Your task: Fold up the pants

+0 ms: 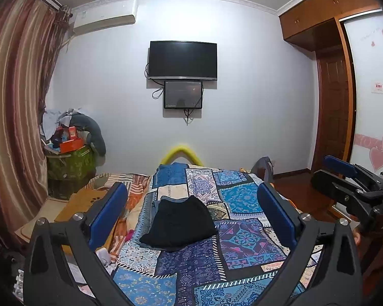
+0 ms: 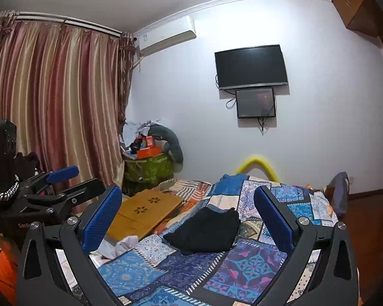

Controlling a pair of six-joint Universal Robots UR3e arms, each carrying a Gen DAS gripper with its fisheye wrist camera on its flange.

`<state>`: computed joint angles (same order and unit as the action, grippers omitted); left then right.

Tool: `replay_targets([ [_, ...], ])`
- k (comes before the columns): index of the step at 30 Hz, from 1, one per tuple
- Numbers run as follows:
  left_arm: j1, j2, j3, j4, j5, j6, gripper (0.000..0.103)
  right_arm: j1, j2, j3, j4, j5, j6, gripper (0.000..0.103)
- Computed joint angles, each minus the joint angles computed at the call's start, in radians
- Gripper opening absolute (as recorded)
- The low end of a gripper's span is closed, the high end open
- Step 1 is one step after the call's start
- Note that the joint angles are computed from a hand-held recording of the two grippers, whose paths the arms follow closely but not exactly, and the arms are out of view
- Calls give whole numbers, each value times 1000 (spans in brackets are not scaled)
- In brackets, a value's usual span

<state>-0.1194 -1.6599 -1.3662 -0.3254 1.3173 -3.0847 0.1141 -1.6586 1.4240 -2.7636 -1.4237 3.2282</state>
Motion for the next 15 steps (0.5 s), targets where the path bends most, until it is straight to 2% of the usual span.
replay_targets([
  [7, 11, 4, -5, -6, -46, 9, 103, -3, -2, 4, -3, 0, 0, 103],
  [15, 14, 0, 8, -34, -56, 0, 103, -2, -6, 12, -8, 1, 2, 103],
])
